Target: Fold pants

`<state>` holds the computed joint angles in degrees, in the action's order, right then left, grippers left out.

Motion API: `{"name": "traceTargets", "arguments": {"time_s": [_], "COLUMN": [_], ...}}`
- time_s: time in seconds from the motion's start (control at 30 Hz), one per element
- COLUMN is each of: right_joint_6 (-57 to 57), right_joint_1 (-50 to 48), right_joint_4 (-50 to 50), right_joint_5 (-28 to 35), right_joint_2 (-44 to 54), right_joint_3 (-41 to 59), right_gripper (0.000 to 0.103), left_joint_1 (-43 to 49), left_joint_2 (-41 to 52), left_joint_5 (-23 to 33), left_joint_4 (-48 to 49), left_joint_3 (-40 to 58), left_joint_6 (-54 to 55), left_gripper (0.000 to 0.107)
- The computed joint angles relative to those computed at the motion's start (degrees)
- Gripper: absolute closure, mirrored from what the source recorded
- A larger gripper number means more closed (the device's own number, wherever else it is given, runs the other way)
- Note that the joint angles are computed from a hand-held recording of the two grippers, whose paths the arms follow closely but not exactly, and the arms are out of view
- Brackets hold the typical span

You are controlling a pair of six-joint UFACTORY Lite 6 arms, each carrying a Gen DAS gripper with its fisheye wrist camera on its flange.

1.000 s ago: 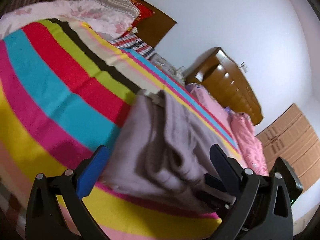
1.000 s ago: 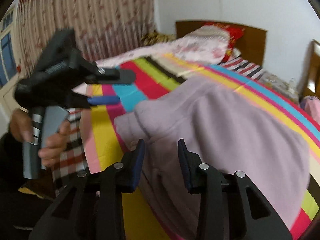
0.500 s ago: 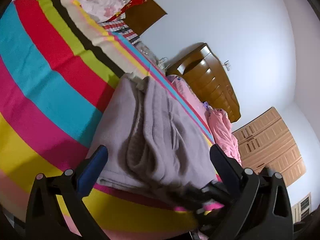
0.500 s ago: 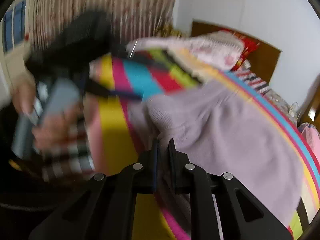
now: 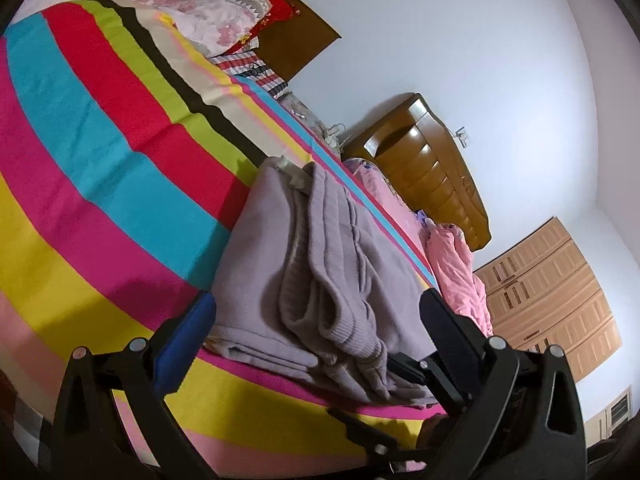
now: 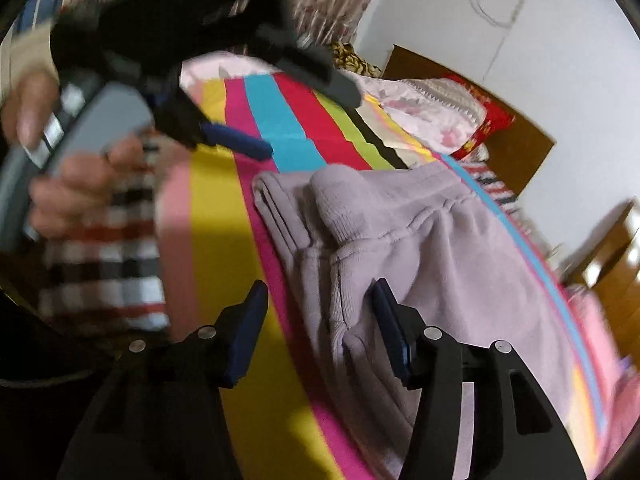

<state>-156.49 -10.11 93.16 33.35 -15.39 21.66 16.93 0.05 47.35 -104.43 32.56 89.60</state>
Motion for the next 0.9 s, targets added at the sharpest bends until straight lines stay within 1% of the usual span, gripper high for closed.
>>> {"name": "traceTargets", "arguments": {"time_s": [0.03, 0.07, 0.1, 0.13, 0.17, 0.2, 0.27, 0.3, 0.37, 0.43, 0.47, 0.57, 0.67, 0.7, 0.73, 0.77, 0.8, 0.83, 0.87, 0.9], "right_joint_6": [-3.6, -4.8, -3.6, -0.06, 1.08, 4.62, 14.17, 16.14, 16.94, 15.84, 15.51, 14.65, 13.36, 12.91, 12.61, 13.88, 15.66, 17.45, 18.53, 20.71], "right_joint_1": [0.63, 0.42, -0.86, -2.28, -3.51, -6.0, -11.06, -11.89, -13.09, -13.22, -13.33, -13.36, -12.06, -11.82, -12.09, -13.33, -15.36, -18.9, -22.0, -27.46], "right_joint_4": [3.6, 4.84, 3.69, 0.32, -0.9, -3.66, -10.63, -11.65, -12.29, -11.7, -11.54, -10.95, -10.41, -10.5, -10.57, -12.2, -14.33, -16.69, -18.07, -20.25], "right_joint_5": [-0.78, -0.71, 0.9, 2.2, 3.57, 6.82, 13.94, 15.55, 17.34, 17.59, 17.73, 17.79, 16.09, 15.18, 15.0, 16.35, 18.63, 22.55, 25.38, 29.57], "right_joint_2": [-0.5, -0.3, 0.2, -0.35, -0.65, -0.3, 2.17, 3.57, 4.39, 3.75, 3.65, 3.24, 2.25, 1.93, 2.1, 2.3, 2.73, 3.56, 4.35, 6.26], "right_joint_3": [-1.07, -0.84, -0.23, 0.54, 0.97, 2.41, 7.14, 9.15, 10.62, 9.95, 9.7, 8.94, 7.28, 6.92, 6.99, 7.47, 8.45, 9.96, 11.19, 13.91], "right_gripper": [0.065, 0.074, 0.078, 0.084, 0.086, 0.086, 0.086, 0.086, 0.086, 0.086, 0.086, 0.086, 0.086, 0.086, 0.085, 0.084, 0.083, 0.077, 0.076, 0.076], "left_joint_1": [-0.25, -0.39, -0.44, -0.51, -0.2, 0.07, 1.32, 1.87, 1.85, 0.21, -1.05, -4.16, -7.11, -7.8, -8.94, -10.03, -10.93, -11.92, -12.64, -13.02], "left_joint_2": [-0.12, -0.84, -1.43, -1.83, -2.1, -2.06, 0.01, 2.19, 9.18, 15.83, 19.43, 26.93, 37.98, 39.79, 41.47, 41.28, 40.34, 39.0, 37.91, 36.79], "left_joint_5": [-0.3, -0.62, -0.7, -0.68, 0.01, 0.89, 5.13, 8.08, 14.73, 18.37, 18.98, 16.69, 18.51, 17.85, 15.92, 13.24, 10.82, 7.82, 5.26, 2.85], "left_joint_4": [0.11, 0.55, 0.97, 1.17, 1.92, 2.56, 4.74, 6.16, 8.8, 10.66, 11.94, 15.3, 18.49, 19.17, 20.74, 21.85, 22.91, 24.52, 25.86, 26.03], "left_joint_3": [0.15, 0.07, 0.03, -0.08, 0.06, 0.31, 2.04, 3.83, 9.64, 16.37, 20.8, 31.04, 44.9, 47.39, 50.21, 50.83, 50.57, 49.75, 48.91, 47.03], "left_joint_6": [-0.04, -0.3, -0.66, -0.91, -1.58, -2.32, -4.46, -5.9, -9.0, -13.25, -15.92, -22.02, -29.59, -31.16, -33.41, -34.2, -34.33, -34.21, -34.16, -32.55], "left_gripper": [0.006, 0.006, 0.006, 0.006, 0.006, 0.006, 0.006, 0.006, 0.006, 0.006, 0.006, 0.006, 0.006, 0.006, 0.008, 0.011, 0.02, 0.025, 0.035, 0.045]}}
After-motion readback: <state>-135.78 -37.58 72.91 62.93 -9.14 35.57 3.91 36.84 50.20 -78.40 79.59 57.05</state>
